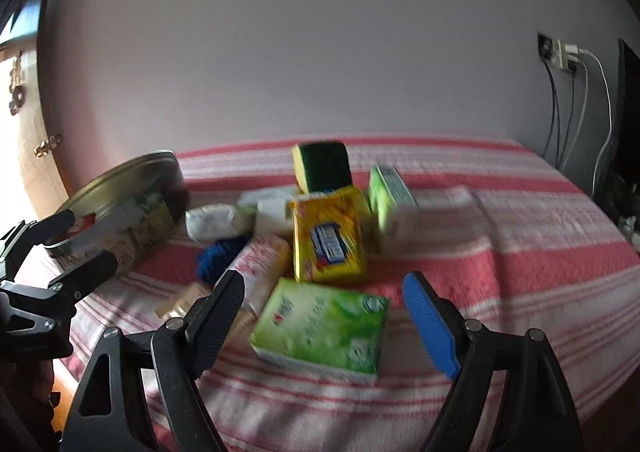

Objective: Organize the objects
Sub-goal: 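Move both tools back to the pile of items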

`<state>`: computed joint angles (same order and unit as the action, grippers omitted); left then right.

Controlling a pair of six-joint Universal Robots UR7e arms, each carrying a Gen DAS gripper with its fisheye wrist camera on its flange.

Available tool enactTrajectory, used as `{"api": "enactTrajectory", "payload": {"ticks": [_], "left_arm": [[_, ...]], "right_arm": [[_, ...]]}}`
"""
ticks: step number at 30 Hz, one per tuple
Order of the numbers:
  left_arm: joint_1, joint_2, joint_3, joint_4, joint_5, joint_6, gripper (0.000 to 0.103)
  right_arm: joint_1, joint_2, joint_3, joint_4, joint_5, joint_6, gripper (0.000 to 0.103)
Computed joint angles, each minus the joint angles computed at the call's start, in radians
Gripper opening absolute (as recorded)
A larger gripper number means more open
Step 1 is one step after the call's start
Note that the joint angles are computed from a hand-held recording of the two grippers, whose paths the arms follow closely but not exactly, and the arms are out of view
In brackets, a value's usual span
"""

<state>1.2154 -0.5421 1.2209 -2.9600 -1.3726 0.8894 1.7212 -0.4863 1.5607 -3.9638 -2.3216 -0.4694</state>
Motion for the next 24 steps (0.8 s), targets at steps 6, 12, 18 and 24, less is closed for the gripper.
{"api": "enactTrajectory", "payload": {"ticks": [6, 12, 18, 24], "left_arm": [[0.0, -0.005, 0.015, -0.001, 0.003, 0.004, 0.102], [0.002, -0.005, 0.018, 0.013, 0.009, 0.002, 0.102], [-0.004, -0.012, 0.04, 0.011, 0.005, 0.014, 0.102], [-0.019, -0.012, 0.066, 0.029, 0.001, 0.031, 0.102]], "right_arm": [[-0.011, 0.022, -0.009, 0.031, -0.02, 0.023, 0.084], [-0.016, 0.043, -0.043, 0.066, -0.065, 0.031, 0.084], [-0.026, 0.026, -0.022, 0.072, -0.052, 0.054, 0.079], [-0.026, 0.033, -0.035, -0.031, -0.078, -0.023, 0.078]]}}
